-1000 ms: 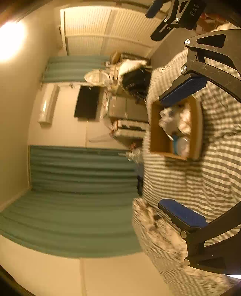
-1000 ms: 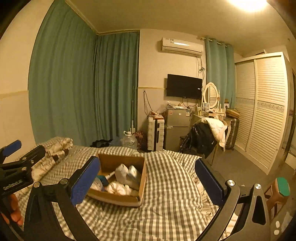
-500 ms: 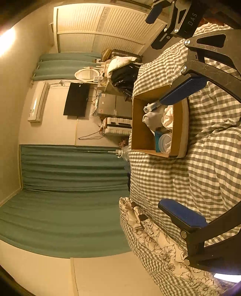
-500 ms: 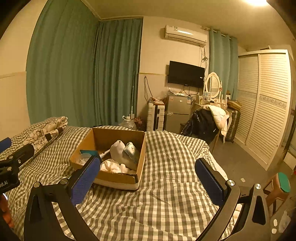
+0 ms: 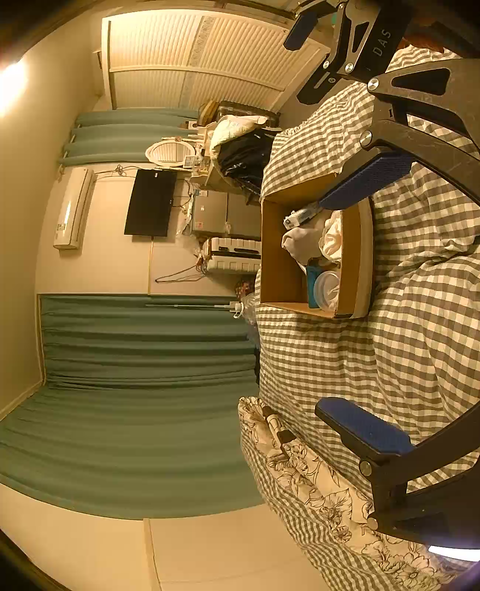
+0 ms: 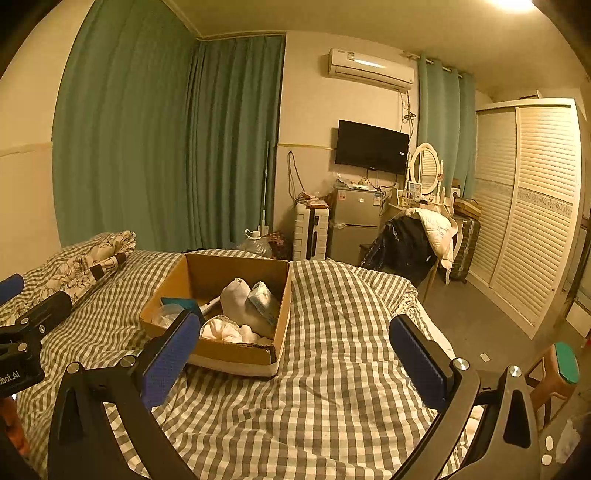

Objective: Organize objects

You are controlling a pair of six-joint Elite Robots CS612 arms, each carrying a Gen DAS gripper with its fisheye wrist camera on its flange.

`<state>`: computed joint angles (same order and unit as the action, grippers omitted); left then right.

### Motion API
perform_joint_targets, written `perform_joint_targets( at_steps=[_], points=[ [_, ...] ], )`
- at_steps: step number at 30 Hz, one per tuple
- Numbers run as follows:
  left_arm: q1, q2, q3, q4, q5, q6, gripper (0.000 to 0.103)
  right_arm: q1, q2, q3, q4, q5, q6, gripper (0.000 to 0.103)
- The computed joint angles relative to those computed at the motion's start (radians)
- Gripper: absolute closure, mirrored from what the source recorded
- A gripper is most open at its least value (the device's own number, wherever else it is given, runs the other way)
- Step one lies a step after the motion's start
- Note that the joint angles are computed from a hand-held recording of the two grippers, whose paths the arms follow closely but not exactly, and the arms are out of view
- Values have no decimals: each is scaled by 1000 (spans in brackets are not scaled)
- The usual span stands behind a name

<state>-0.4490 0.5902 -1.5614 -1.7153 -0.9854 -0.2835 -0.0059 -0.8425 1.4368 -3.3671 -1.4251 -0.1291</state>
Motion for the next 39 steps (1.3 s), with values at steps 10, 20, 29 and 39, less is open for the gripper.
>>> perform_joint_targets(
  at_steps=[10, 20, 29, 39],
  points=[
    [1, -4, 0, 20, -1, -7, 0, 2, 3, -4, 11, -4, 1, 0],
    [1, -4, -1, 24, -8, -10, 0, 5, 4, -3, 5, -4, 1, 0],
    [0, -2, 1, 22, -6, -4, 0, 5, 4, -2, 5, -7, 1, 0],
    [0, -2, 2, 23, -4, -3, 0, 6, 3, 0, 9, -9, 2, 0]
  ],
)
